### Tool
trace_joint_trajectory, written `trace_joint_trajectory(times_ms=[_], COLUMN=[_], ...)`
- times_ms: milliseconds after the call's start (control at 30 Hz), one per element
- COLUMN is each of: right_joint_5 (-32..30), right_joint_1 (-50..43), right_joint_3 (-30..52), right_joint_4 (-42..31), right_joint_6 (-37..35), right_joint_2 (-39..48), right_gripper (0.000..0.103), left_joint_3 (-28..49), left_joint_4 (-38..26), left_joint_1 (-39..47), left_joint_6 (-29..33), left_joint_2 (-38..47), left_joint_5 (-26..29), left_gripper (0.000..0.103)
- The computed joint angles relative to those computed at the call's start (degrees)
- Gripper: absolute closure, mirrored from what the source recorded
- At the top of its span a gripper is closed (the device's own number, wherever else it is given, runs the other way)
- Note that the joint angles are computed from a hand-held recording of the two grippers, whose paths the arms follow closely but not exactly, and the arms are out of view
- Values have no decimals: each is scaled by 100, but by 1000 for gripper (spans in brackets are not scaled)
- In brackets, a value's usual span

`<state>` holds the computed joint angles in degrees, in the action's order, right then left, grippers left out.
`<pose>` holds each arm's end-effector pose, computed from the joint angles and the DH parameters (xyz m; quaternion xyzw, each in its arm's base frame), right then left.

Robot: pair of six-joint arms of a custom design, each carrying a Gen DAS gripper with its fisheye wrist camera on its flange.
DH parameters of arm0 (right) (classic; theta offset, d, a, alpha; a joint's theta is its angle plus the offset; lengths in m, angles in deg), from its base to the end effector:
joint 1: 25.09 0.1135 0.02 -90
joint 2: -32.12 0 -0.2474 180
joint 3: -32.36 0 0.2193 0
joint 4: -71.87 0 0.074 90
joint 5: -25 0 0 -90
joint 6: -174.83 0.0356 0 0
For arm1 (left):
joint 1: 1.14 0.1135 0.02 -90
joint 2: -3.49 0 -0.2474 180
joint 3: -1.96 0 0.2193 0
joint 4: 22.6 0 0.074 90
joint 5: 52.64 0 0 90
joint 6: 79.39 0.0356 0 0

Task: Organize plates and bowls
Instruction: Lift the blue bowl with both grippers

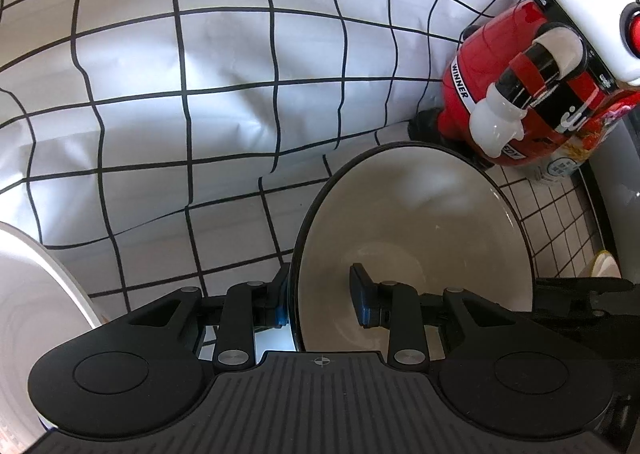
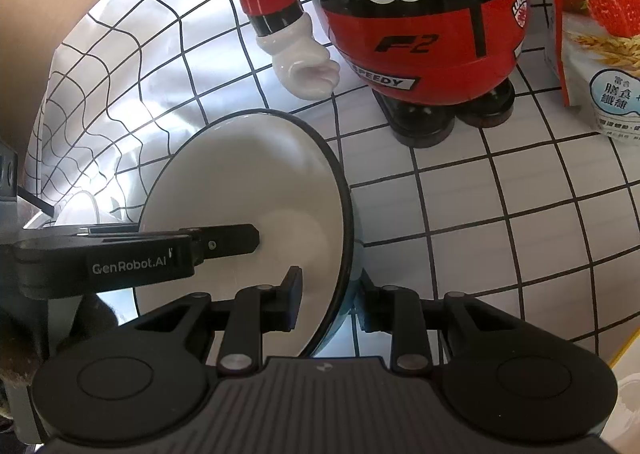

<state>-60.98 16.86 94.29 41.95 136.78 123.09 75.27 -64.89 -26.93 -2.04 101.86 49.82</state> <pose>0.2043 0.1802 0.1606 0.0933 0.9585 0.1723 0.2072 0.2637 -0.1359 0.1650 0.1327 0.9659 -0.1647 0.1493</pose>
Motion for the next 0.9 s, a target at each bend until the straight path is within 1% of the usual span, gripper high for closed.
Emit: trace_joint_trajectory(times_ms=[133, 267, 500, 900], right_joint_5=[155, 715, 483, 583], right_joint_1=[92, 342, 216, 299], right_joint_3=[-35, 78, 65, 188], right_joint_4=[-13, -152, -48, -123], right_joint_6=[-15, -87, -133, -164], right_joint_2=[-35, -19, 56, 170], right_gripper=[75, 75, 75, 75], left_joint_3=[-78, -160, -226, -295], left_joint_4=[79, 167, 237, 315], left_joint_1=[-15, -65, -62, -96], left_joint_6=[33, 23, 18, 38], left_joint_2=[-43, -88, -117, -168], left_joint_5=[-33, -104, -111, -159], left_gripper=[73, 75, 75, 75])
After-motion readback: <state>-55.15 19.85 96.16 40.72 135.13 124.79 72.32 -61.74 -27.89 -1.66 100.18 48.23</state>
